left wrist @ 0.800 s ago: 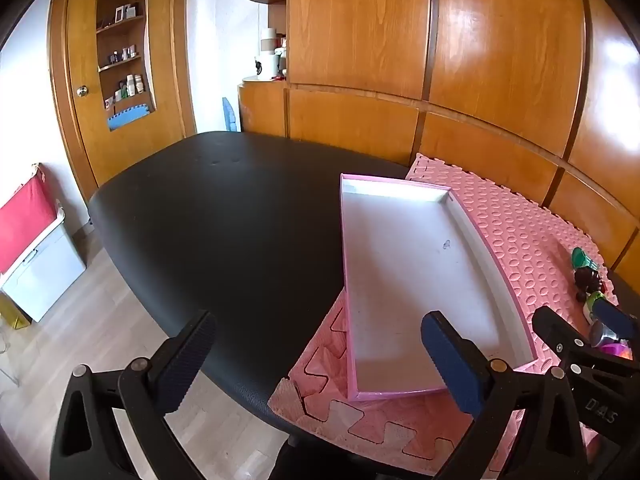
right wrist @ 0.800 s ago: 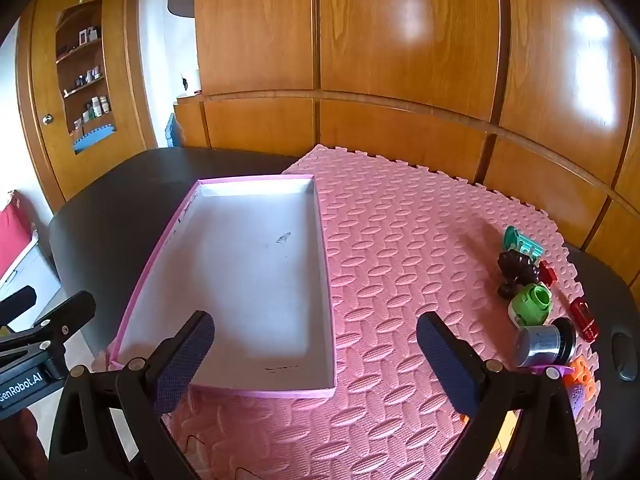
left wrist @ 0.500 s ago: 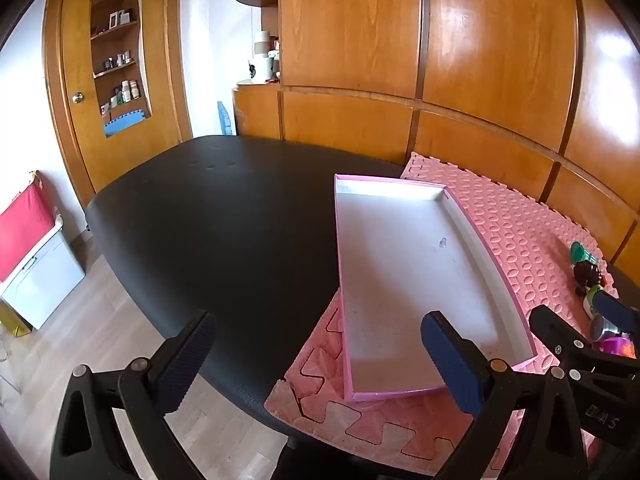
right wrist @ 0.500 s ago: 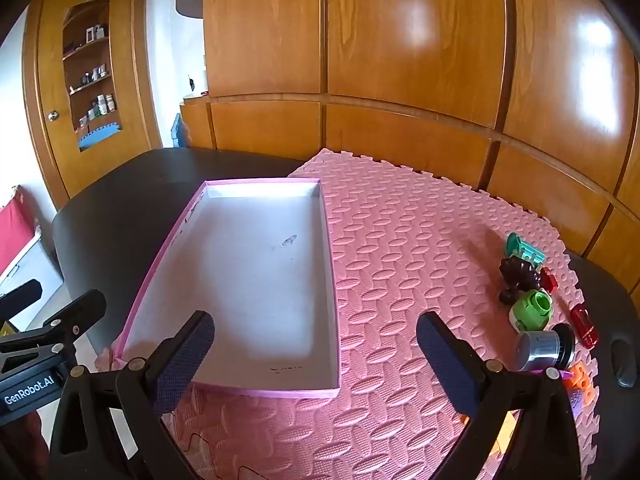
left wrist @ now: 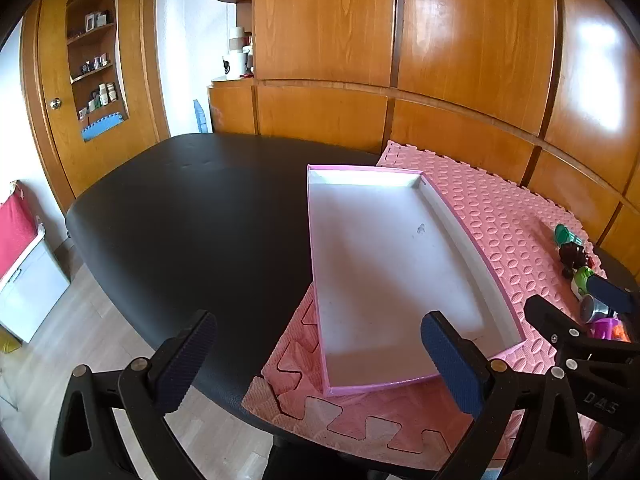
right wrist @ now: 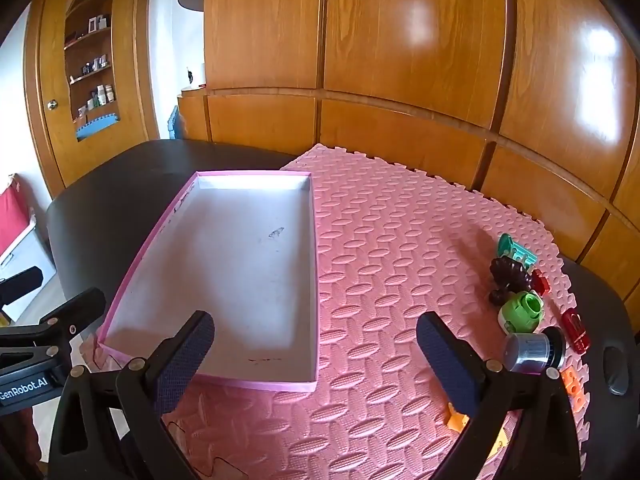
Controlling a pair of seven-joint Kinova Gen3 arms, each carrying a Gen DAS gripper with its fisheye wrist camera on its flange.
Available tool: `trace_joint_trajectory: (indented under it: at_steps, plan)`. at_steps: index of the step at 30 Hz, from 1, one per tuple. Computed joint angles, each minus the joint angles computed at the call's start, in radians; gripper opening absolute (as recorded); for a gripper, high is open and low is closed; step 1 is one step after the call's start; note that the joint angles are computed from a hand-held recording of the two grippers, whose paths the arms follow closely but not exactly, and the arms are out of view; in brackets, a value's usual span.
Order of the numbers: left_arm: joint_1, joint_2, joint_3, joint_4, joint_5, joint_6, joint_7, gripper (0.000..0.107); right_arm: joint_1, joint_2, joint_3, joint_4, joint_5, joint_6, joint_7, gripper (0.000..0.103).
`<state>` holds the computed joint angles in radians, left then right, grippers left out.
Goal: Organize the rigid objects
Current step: 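Move the left tool toward the toy cluster on the pink mat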
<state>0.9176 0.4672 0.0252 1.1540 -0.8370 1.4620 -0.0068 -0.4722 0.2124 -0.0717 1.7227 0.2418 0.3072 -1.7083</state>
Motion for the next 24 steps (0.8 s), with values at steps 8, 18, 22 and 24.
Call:
trace_joint_trajectory:
  at_steps: [8, 18, 22, 24]
  plan:
    - [0.003, 0.005, 0.003, -0.004, -0.001, -0.015, -0.018, 0.103, 0.007, -0.004, 0.006, 0.011, -0.012, -0.021, 0.019, 0.103]
    - [-0.003, 0.015, 0.002, -0.026, 0.023, -0.038, -0.063, 0.103, 0.031, -0.016, 0.02, 0.027, -0.008, -0.039, -0.002, 0.103]
    - [0.0, 0.02, 0.001, -0.036, 0.025, -0.05, -0.1, 0.103, 0.045, -0.021, 0.023, 0.032, -0.011, -0.044, -0.001, 0.103]
    - [0.003, 0.027, -0.001, -0.051, 0.024, -0.051, -0.123, 0.103, 0.059, -0.025, 0.022, 0.032, -0.019, -0.046, 0.004, 0.103]
